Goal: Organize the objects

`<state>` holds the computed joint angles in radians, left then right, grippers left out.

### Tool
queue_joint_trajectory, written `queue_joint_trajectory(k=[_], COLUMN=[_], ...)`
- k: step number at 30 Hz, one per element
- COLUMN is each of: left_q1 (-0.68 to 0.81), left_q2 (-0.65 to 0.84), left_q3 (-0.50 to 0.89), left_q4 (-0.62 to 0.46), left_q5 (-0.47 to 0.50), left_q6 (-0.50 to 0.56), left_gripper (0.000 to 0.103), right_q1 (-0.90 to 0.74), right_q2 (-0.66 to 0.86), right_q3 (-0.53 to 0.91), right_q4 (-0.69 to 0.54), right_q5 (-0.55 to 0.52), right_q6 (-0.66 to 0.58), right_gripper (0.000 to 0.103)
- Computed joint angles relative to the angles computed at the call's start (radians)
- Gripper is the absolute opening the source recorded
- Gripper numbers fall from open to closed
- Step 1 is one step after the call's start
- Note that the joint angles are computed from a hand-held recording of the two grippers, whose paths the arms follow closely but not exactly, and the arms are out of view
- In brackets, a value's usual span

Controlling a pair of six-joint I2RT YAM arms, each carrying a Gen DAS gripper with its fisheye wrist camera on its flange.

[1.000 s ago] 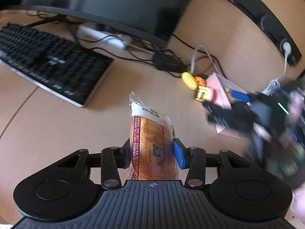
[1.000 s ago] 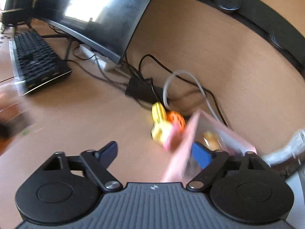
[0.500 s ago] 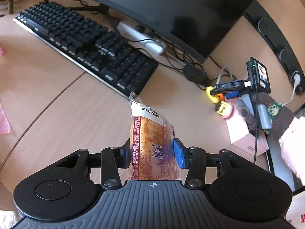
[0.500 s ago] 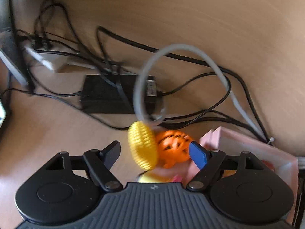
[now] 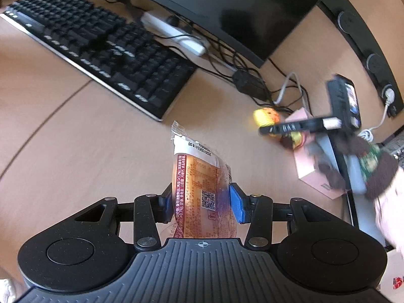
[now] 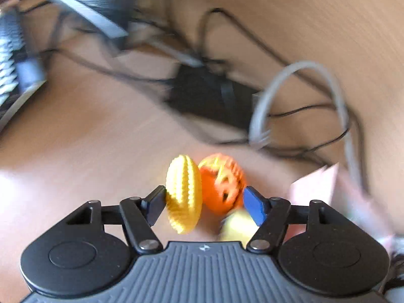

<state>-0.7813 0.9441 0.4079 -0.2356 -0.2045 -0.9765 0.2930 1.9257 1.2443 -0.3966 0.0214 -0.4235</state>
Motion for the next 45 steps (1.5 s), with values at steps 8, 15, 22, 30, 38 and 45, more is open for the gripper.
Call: queue_joint_trajectory(k=[8, 15, 22, 30, 38, 45], left_q1=[-0.035, -0.081, -0.114, -0.122, -0.151, -0.168], left_q2=[0.135, 0.203, 0.208, 0.284, 0.469, 0.619], left_q3=[0.044, 0.094, 0.107, 0.115, 0.232, 0.372], left_q4=[0.092, 0.087, 0.056, 0.135, 0.214, 0.22], left_q5=[0.002, -0.016, -0.035, -0.016, 0.027, 0.048], left_q6=[-0.024, -0.049, -0.07, -0.069, -0.026, -0.004], left_gripper=[0.048, 0.048, 0.048, 0.048, 0.048, 0.048], right_q1=[-0.175, -0.236, -0.006, -0.014, -0.236, -0.561], right_q2=[-0.511, -0.514, -0.293, -0.435, -0.842, -1.086], right_q3=[-0.423, -0.505, -0.5, -0.637, -0.835, -0.879], right_q4=[-0.034, 0.157, 0.548, 0.515, 0.242, -0.04], right_q5=[-0.301, -0.293, 0.073, 0.046, -0.121, -0.372], right_q6=[-0.033, 0.058, 0.016, -0.03, -0.145, -0.264], right_gripper=[0.079, 0.067, 0.057, 0.034, 0.034, 0.079])
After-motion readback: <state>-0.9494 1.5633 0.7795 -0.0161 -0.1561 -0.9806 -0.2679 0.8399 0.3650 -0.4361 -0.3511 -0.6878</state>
